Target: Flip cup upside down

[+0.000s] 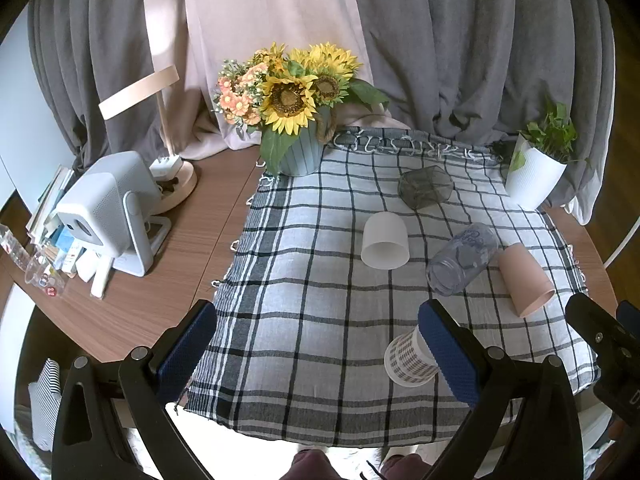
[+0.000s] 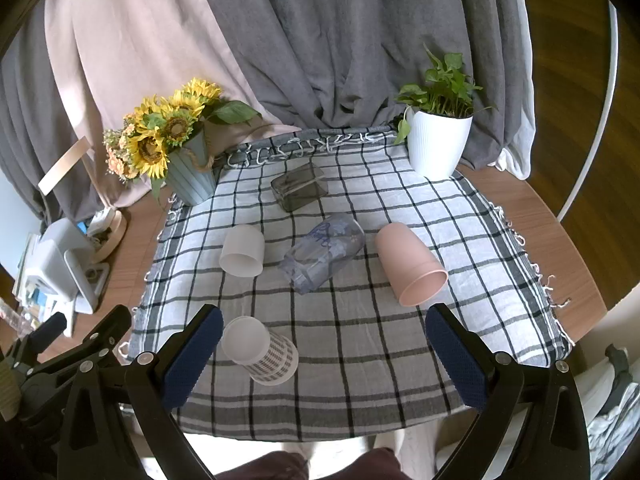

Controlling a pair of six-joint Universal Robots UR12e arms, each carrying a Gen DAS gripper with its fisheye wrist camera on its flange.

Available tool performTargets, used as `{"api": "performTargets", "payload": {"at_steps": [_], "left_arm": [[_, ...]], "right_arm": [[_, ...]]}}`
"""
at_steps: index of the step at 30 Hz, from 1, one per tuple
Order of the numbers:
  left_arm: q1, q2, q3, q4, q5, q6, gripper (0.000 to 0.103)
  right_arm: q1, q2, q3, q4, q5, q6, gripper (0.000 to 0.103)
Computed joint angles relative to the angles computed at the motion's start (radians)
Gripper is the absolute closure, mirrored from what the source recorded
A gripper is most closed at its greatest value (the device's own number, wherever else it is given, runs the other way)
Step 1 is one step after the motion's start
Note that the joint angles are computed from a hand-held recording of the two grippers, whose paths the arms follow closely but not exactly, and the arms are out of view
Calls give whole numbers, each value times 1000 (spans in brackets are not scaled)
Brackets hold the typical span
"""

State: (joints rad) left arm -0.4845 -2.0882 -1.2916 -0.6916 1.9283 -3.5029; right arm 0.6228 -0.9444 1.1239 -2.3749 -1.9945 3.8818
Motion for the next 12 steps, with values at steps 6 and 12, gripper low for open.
{"api": "performTargets", "payload": {"at_steps": [6,12], "left_arm": [[0,-1,1,-3,-2,-3,0],[0,-1,2,-3,0,-4,0]], "right_arm": [[0,1,-1,0,1,-2,1],[0,2,-2,0,0,-3,1]]}}
